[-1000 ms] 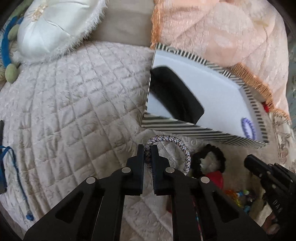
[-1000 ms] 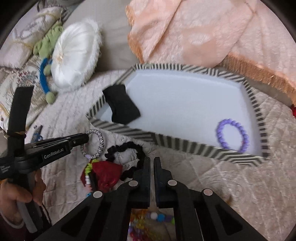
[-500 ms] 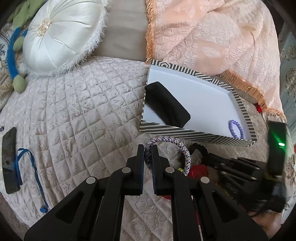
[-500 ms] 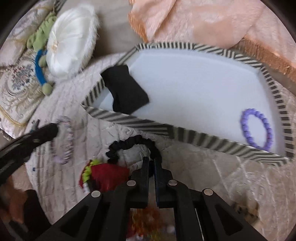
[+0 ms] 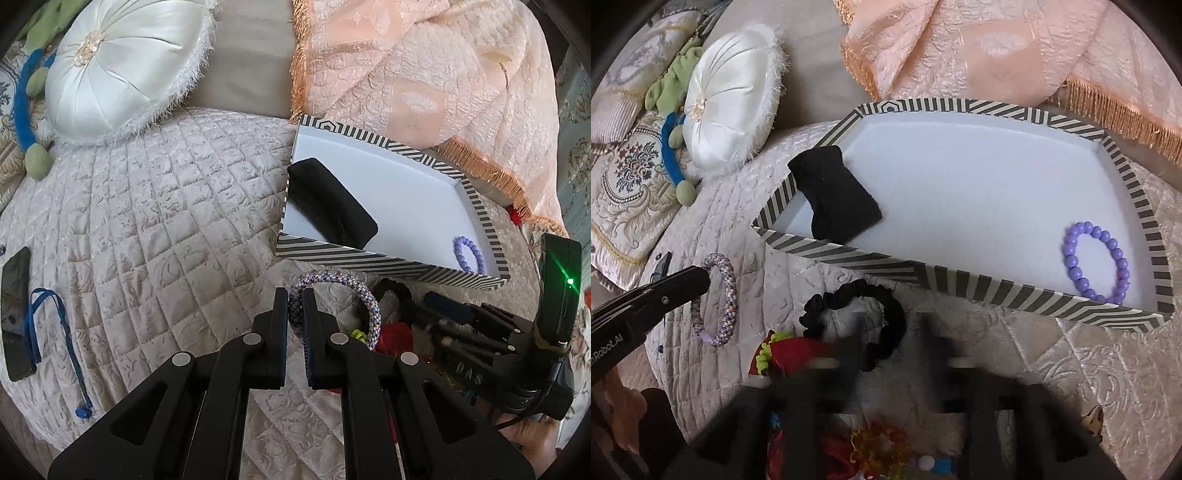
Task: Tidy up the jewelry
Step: 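Grasp the braided silver bracelet with the left tool while the right tool grasps the black scrunchie, then carry the braided bracelet into the tray with the left tool while the right tool drops the scrunchie inside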
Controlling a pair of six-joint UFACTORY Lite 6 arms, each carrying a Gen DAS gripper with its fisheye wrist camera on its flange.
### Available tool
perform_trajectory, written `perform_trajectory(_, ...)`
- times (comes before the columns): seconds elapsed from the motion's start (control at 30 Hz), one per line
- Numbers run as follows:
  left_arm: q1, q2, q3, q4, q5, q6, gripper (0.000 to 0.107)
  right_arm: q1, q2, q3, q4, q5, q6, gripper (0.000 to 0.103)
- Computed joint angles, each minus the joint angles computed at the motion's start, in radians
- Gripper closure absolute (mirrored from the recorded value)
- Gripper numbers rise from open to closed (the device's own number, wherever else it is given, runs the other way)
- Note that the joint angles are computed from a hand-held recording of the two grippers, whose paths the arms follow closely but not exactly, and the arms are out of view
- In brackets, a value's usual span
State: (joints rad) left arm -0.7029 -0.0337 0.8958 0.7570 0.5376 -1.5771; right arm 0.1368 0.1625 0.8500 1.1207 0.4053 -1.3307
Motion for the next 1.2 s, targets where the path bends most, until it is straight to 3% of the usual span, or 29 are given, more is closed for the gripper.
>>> perform_trajectory(0.17,0.003,0.008,0.001,0.000,-0.002,0.006,0.101,0.012,0.043,0.025,0.030,-0.005,-0.006,0.052)
perform_trajectory(0.23,0.007,0.003,-0.005,-0.001,-0.003,0.007,0.101,0.016,0.042,0.022,0.047,-0.022,-0.023,0.057)
perform_trajectory(0.3,0.010,0.001,-0.007,-0.004,-0.003,0.010,0.101,0.048,0.036,0.014,0.010,-0.094,0.007,0.080)
perform_trajectory(0.37,0.009,-0.004,-0.008,-0.006,0.001,0.014,0.101,0.044,0.030,0.007,0.022,-0.098,-0.023,0.096)
perform_trajectory(0.4,0.007,-0.006,-0.007,-0.004,0.005,0.012,0.101,0.029,0.020,0.002,0.021,-0.075,-0.032,0.098)
perform_trajectory(0.5,0.002,-0.013,-0.006,-0.003,0.012,0.010,0.101,-0.028,-0.048,-0.037,0.065,-0.003,-0.097,0.099)
perform_trajectory(0.73,-0.036,-0.020,0.045,0.002,0.067,0.011,0.101,-0.206,-0.246,-0.047,-0.011,0.222,-0.050,0.099)
perform_trajectory(0.93,-0.058,0.028,0.156,0.003,0.120,0.053,0.101,-0.295,-0.315,0.024,-0.067,0.329,0.015,0.099)
perform_trajectory(1.2,-0.071,0.165,0.345,0.004,0.162,0.128,0.101,-0.380,-0.265,0.131,-0.068,0.397,0.015,0.099)
